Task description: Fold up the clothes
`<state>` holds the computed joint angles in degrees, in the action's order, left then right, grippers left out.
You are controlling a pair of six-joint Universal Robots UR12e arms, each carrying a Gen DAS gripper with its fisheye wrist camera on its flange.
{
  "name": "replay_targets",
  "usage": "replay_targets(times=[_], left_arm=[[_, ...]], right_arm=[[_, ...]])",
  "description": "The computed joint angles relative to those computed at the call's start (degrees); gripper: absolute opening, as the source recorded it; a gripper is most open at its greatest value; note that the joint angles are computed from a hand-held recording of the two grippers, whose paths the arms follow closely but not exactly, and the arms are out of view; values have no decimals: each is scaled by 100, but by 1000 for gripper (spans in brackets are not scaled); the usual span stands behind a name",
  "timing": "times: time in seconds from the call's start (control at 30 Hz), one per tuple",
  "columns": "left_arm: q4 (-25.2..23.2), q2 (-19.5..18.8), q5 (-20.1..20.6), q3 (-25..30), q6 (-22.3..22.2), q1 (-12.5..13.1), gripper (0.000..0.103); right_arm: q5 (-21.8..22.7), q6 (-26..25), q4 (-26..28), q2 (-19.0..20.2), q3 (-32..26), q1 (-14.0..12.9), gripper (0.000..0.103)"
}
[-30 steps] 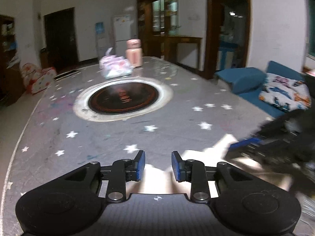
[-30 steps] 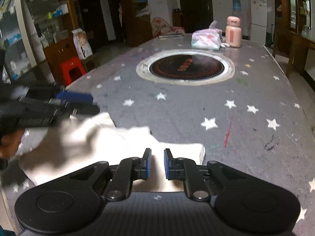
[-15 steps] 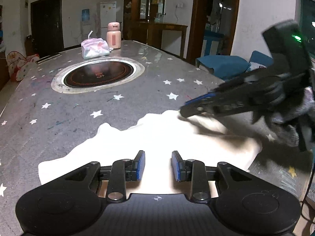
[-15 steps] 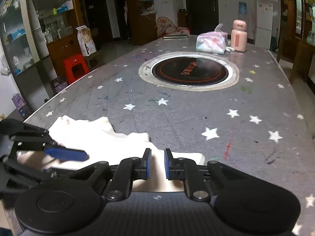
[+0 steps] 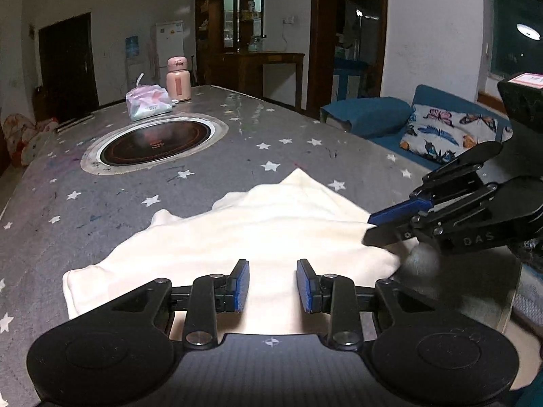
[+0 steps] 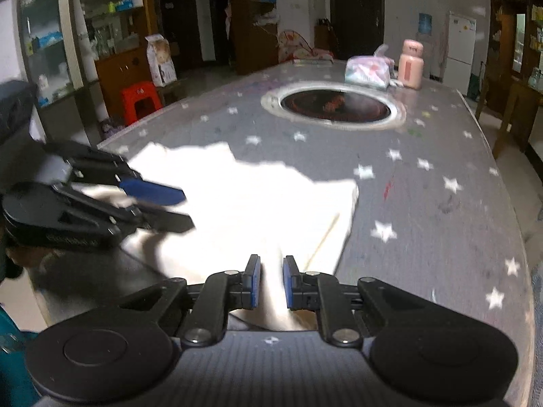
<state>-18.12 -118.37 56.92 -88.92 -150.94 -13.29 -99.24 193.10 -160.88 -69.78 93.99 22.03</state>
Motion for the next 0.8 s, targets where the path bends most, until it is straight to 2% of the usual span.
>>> replay_targets(times=[0.2, 0.33, 0.43, 0.6, 0.8], left_arm=[[27, 60, 9, -65, -108, 58, 34], [52, 97, 90, -128, -333, 107, 34], [35, 126, 151, -178, -517, 155, 34], [178, 212, 253, -310, -865, 251, 37], [257, 294, 297, -423, -1067, 344, 41]], right_arm=[[27, 30, -135, -40, 51, -19, 13], [2, 252, -295, -45, 43, -74, 13], [-83, 471, -157, -13, 3, -121, 13], [181, 494, 22, 93, -98, -186, 13], [219, 593, -25, 182, -156, -206, 17]])
